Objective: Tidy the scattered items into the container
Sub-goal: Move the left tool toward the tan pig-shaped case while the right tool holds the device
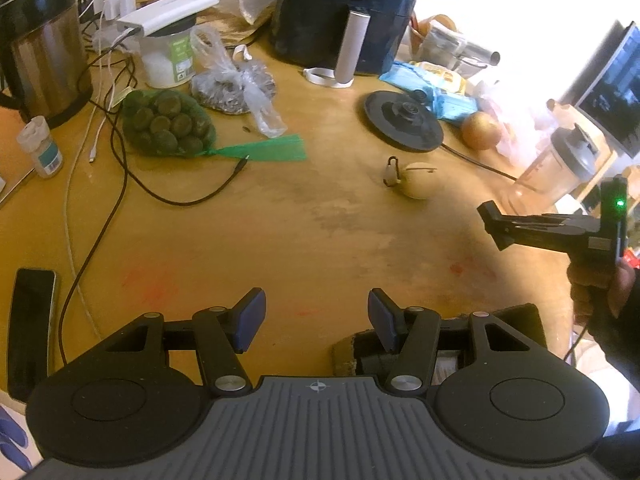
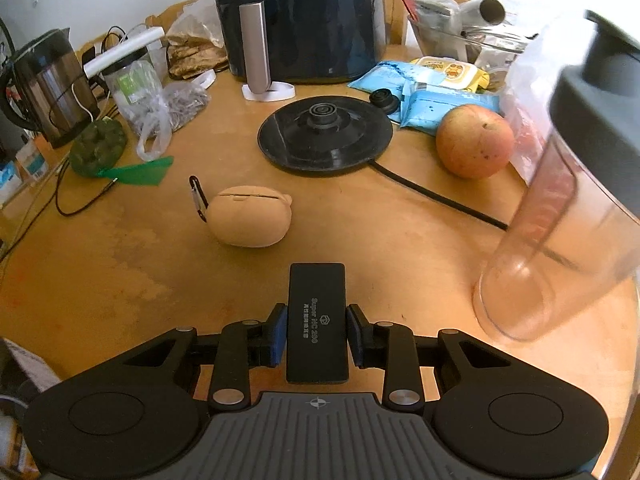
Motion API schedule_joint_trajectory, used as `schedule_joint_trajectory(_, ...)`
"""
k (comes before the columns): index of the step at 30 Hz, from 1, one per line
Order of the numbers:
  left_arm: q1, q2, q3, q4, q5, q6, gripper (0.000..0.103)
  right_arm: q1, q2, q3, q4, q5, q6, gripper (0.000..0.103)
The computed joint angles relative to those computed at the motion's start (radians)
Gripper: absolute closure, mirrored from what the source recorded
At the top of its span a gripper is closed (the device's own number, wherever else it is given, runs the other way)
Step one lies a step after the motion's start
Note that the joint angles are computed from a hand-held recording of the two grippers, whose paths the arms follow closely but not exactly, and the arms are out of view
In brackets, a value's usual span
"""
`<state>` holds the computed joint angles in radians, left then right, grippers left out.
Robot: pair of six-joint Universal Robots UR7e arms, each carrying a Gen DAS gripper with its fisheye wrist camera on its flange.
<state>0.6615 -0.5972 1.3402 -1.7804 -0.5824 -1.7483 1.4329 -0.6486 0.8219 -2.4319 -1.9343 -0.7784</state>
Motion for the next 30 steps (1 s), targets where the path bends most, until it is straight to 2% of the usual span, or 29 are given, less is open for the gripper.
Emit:
schedule_joint_trajectory(8,0.008,0.026,-0.039,-0.028,0.016,0.091,0.047,-0.007,-0.076,0.094,-0.027,0.031,0.027,0.069)
schedule_joint_trajectory(30,0.061,0.112,-0.191,-0.108,0.06,0.412,0.047,-0.042,-0.202,0.224,-0.101,0.053,0.082,0.069)
